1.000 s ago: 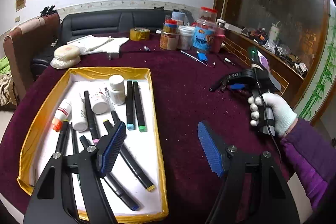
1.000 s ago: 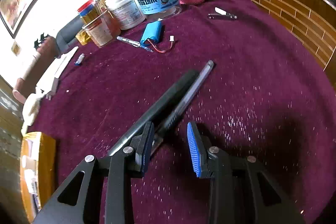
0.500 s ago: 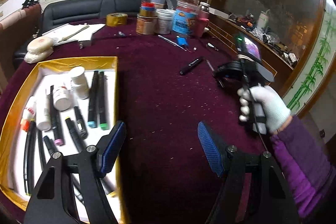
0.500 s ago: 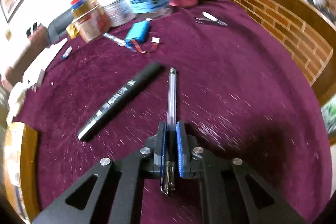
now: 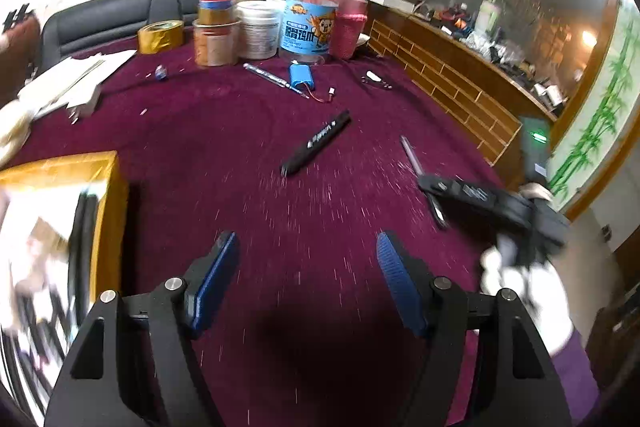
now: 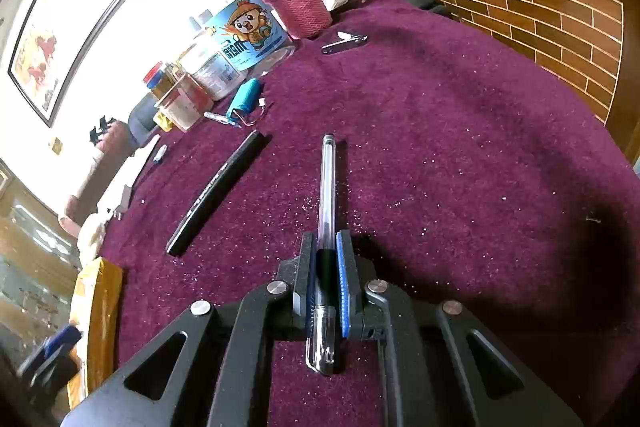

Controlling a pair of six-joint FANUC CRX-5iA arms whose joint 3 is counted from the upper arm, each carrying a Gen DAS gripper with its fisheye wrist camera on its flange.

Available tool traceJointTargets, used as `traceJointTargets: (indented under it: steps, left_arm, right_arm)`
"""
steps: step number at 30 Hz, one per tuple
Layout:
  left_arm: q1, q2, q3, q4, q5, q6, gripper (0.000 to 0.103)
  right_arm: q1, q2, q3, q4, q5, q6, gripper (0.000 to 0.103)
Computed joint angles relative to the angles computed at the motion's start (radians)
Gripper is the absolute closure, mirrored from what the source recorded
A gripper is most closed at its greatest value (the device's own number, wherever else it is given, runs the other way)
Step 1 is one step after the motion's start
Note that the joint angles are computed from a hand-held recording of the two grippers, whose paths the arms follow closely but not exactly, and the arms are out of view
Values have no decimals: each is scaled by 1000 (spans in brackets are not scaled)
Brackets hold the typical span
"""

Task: Organize rigid objects
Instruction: 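Grasp a black marker with left while right holds the clear pen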

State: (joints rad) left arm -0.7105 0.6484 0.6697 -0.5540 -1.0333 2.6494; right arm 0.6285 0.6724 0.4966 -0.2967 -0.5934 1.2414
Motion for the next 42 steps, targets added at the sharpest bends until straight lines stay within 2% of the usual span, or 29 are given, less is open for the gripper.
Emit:
traceJointTargets:
  steps: [3, 4, 6, 11, 13, 15, 16, 17, 18, 19, 20, 28, 33, 36, 42]
  left_arm:
    - [46, 87, 112, 54, -42, -88, 33]
    - [61, 141, 189, 70, -79, -134, 33]
    - [74, 199, 271, 77, -107, -190, 33]
    - [90, 394, 568, 102, -234, -378, 33]
    - [95, 462, 664, 118, -279, -417, 30]
    - [93, 457, 652, 106, -261, -391, 29]
    - [99, 434, 608, 123, -233, -376, 33]
    - [102, 431, 603, 132, -228, -382, 49]
    - [104, 424, 591, 141, -217, -392, 60]
    - [105, 403, 556, 153, -193, -406, 80]
    - [106, 388, 531, 166, -184, -414, 91]
    - [122, 239, 253, 264, -11, -351, 92]
    - [115, 176, 164, 252, 50, -311, 92]
    - [111, 161, 153, 246, 64, -313, 92]
    - [97, 224, 282, 189, -12, -313, 89]
  right_arm:
    - [-20, 1, 12, -81, -10, 47, 94]
    - [-25, 1, 15, -100, -13, 58, 94]
    - [-26, 3, 17, -103, -14, 61, 94]
    - [-23, 4, 17, -92, -14, 60, 94]
    - [-24, 4, 18, -95, -16, 63, 94]
    - [-24, 4, 20, -93, -18, 65, 94]
    - [-24, 6, 22, -91, -19, 64, 94]
    - [-24, 6, 23, -91, -19, 64, 94]
    - [-24, 6, 23, -91, -19, 64, 94]
    - [-24, 6, 23, -93, -19, 65, 94]
    - [-25, 6, 23, -95, -20, 65, 94]
    - [-31, 7, 28, -119, -22, 78, 94]
    - [-33, 8, 29, -125, -24, 84, 94]
    - [-33, 8, 29, -126, -23, 84, 94]
    - [-34, 7, 29, -127, -24, 85, 94]
